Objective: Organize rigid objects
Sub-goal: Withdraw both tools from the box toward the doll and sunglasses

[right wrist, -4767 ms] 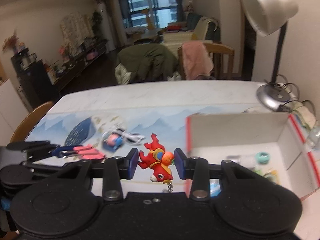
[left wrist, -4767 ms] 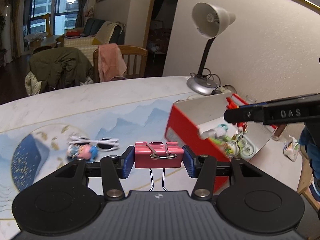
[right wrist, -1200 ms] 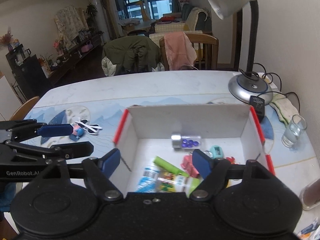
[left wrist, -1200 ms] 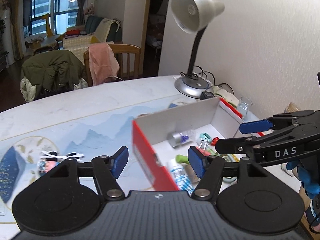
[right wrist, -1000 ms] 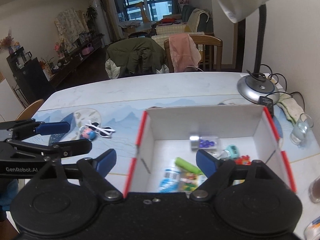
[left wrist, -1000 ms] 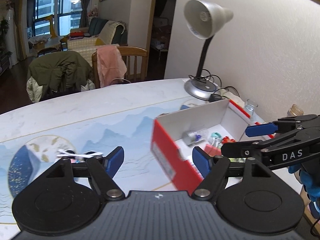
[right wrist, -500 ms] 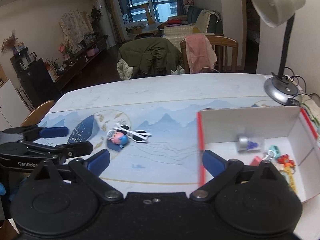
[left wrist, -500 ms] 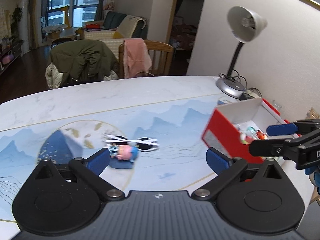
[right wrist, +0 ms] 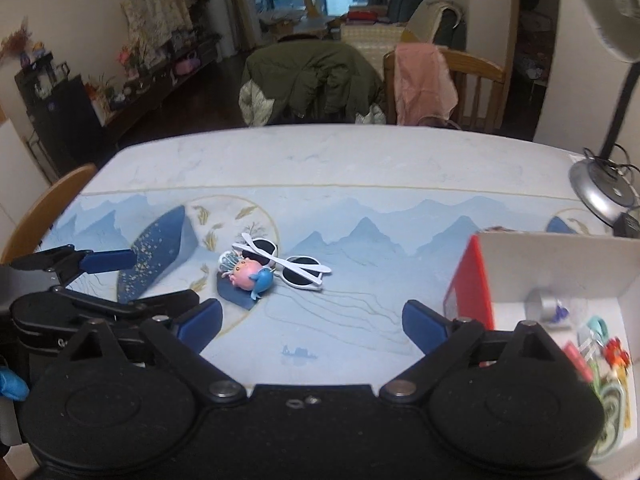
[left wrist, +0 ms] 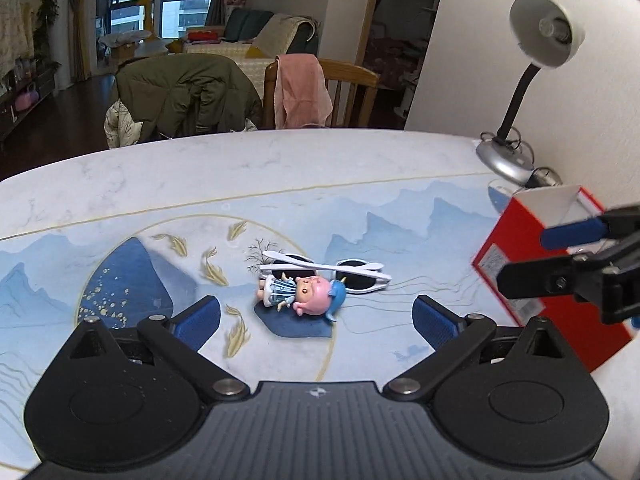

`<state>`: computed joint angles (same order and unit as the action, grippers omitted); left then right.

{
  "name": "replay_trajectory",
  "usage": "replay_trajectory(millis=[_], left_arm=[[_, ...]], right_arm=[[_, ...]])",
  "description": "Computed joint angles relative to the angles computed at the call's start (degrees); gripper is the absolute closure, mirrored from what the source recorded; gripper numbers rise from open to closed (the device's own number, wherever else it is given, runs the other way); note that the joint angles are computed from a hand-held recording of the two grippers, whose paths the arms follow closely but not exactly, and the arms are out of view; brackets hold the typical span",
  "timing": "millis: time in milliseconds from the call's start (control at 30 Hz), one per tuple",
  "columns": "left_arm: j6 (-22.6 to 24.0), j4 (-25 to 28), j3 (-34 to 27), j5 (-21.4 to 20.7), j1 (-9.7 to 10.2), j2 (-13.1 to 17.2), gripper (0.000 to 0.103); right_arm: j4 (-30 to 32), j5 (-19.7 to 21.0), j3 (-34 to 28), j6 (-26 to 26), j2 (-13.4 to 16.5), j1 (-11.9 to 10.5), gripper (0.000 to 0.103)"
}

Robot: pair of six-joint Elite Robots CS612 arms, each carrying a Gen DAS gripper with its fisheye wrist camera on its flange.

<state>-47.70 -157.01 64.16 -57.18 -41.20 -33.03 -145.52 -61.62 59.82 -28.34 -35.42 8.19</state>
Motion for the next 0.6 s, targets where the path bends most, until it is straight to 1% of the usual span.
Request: replay_trajectory(millis=[133, 200, 333, 467, 600], left_arm=[[2.3, 0.5, -2.4, 1.0, 0.49, 2.1, 0.0], [3.2, 1.1, -3.8, 1.6, 0.68, 3.3, 0.0], [4.2, 2.0, -6.5, 1.3, 1.18, 5.3, 0.0], [4.7, 3.4, -8.4, 2.3, 1.36, 6.8, 0.0], [3.8, 5.4, -9.9, 2.4, 1.6, 7.9, 0.0]], right_arm=[[3.3, -1.2, -4.0, -3.3, 2.2, 0.8, 0.01], [5.1, -1.4, -6.4, -4.0, 3.5, 1.1, 0.011], [8.4, -2.4, -11.1, -5.5, 6.2, 1.7, 0.018], [12.0, -3.6, -15.7, -7.3, 8.9, 2.2, 0.024], [15.5, -4.8, -19.7, -10.2, 11.2, 2.8, 0.028]])
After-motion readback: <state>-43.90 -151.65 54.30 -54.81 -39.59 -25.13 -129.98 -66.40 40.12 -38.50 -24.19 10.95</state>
